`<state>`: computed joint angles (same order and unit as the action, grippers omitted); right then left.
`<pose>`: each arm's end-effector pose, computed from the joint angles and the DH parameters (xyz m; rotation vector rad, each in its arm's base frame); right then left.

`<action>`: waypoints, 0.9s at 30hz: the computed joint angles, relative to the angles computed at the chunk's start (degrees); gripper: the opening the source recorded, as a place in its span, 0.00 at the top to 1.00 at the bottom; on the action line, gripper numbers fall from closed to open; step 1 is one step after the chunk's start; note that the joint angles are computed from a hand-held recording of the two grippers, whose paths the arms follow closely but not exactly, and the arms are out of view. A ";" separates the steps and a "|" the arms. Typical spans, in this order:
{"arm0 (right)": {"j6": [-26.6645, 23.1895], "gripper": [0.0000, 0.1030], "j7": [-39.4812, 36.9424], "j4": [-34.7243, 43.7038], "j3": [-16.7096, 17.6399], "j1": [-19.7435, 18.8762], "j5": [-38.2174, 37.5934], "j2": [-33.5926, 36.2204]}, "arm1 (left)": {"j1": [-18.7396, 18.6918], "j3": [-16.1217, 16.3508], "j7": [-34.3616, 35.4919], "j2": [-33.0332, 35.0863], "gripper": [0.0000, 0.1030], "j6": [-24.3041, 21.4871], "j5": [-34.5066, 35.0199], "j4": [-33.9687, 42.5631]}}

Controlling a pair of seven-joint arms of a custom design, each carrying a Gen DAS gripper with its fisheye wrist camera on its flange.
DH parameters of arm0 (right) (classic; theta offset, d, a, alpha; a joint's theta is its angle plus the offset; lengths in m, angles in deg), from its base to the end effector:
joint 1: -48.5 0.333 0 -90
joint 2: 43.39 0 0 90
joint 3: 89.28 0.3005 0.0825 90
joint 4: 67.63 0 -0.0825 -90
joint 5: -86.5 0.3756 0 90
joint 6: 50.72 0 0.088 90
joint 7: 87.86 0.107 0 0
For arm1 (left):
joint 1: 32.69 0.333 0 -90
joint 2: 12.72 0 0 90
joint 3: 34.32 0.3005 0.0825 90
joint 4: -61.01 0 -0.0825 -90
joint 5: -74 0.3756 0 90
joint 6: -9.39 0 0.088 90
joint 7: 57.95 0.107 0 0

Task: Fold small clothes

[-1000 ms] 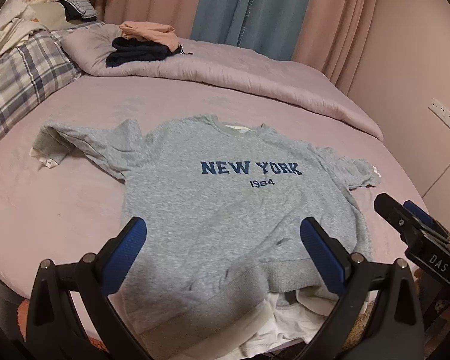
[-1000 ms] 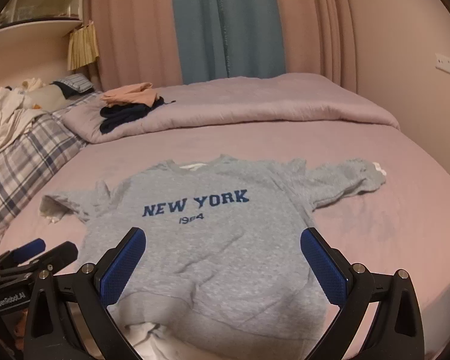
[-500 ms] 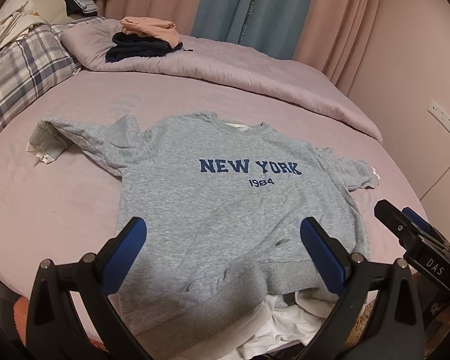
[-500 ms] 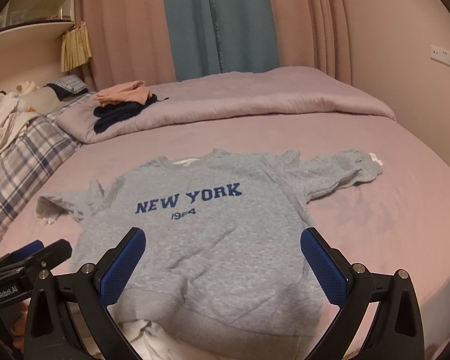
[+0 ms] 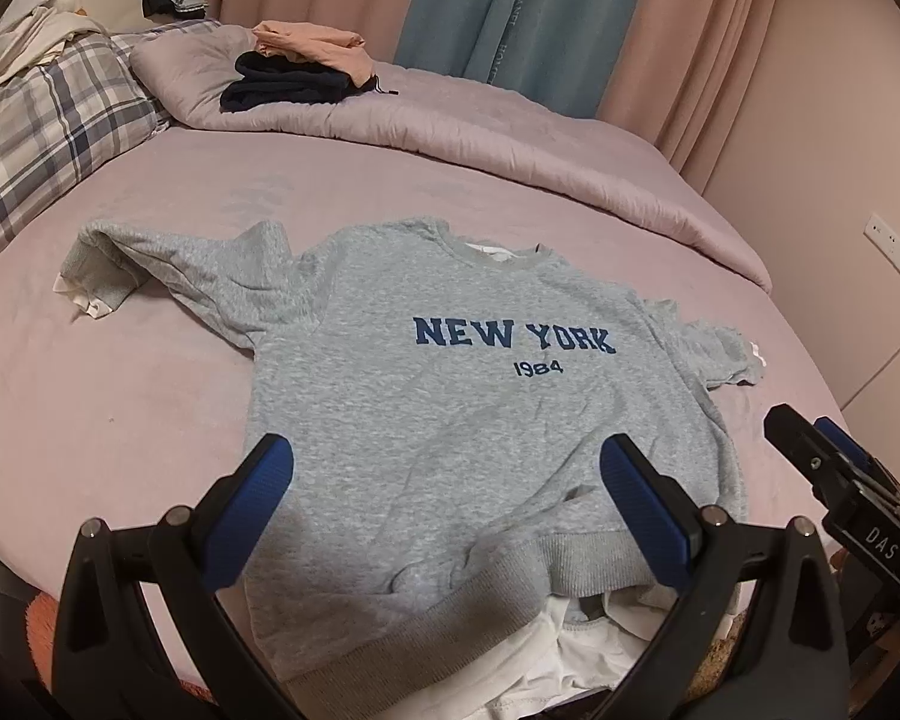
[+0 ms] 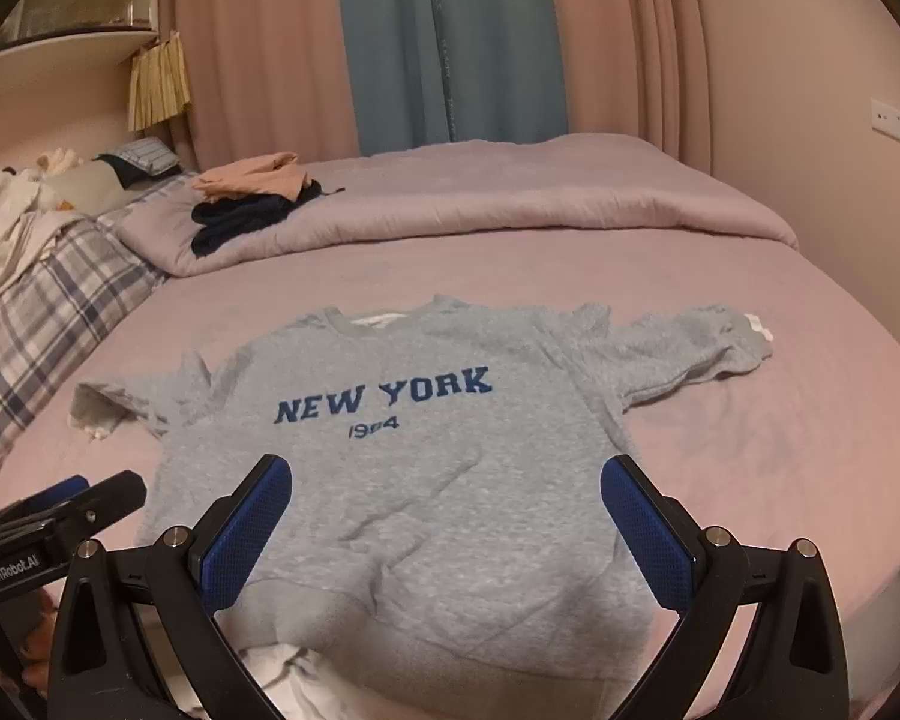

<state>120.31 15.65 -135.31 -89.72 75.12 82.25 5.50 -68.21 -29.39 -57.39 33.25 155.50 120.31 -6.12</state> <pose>0.7071 0.3561 0.3834 -1.8031 1.3379 -0.5454 0.6560 -0.4252 0.3663 -2.0808 1.3429 -0.9109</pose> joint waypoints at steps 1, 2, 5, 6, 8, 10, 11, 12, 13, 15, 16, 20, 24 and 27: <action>0.32 0.01 0.02 0.02 -0.05 0.06 -0.02 -0.02 | 0.01 0.12 -0.25 -0.29 0.01 0.46 0.20 -0.52; 0.60 0.01 0.04 0.05 -0.02 0.05 0.03 -0.01 | 0.04 0.21 -0.53 -0.60 0.01 0.87 0.35 -1.06; 0.40 0.01 0.25 0.37 -0.11 0.26 0.13 0.27 | 0.37 -0.08 -0.58 -0.78 0.01 1.17 -0.09 -1.52; -0.06 0.01 0.12 0.79 -0.02 0.27 0.10 0.55 | 0.45 -0.10 -0.73 -0.89 0.01 1.36 -0.18 -1.82; -0.63 0.01 0.24 1.22 -0.28 0.60 -0.07 0.81 | 0.52 -0.07 -1.16 -1.17 0.01 1.78 -0.24 -2.53; -1.03 0.01 0.21 1.63 -0.32 0.78 -0.24 1.05 | 0.56 0.03 -1.53 -1.56 0.01 2.25 -0.11 -3.26; -1.14 0.01 0.07 1.85 -0.19 0.78 -0.30 1.19 | 0.49 0.17 -1.80 -1.71 0.01 2.40 0.09 -3.55; -1.13 0.01 0.00 1.99 -0.13 0.80 -0.34 1.30 | 0.40 0.27 -2.05 -1.82 0.01 2.44 0.27 -3.73; -1.04 0.01 0.08 1.90 -0.20 0.90 -0.36 1.25 | 0.38 0.29 -2.19 -1.88 0.01 2.45 0.39 -3.81; -1.27 0.01 -0.09 2.21 -0.02 0.84 -0.34 1.48 | 0.32 0.36 -2.62 -1.96 0.01 2.66 0.74 -4.06; -1.37 0.01 -0.08 2.23 -0.04 0.88 -0.35 1.54 | 0.40 0.26 -2.57 -1.86 0.01 2.73 0.74 -3.96; -2.10 0.01 -0.11 3.01 0.06 0.76 -0.20 2.02 | 0.82 -0.18 -1.87 -1.67 0.01 2.70 0.32 -3.74; -1.77 0.01 0.73 2.71 -0.55 1.15 -0.33 1.87 | 1.16 -0.53 -0.62 -0.83 0.01 2.76 -0.78 -2.58; -1.35 0.01 0.88 2.15 -0.38 1.02 -0.30 1.68 | 1.23 -0.59 0.26 -0.10 0.01 2.43 -1.74 -1.54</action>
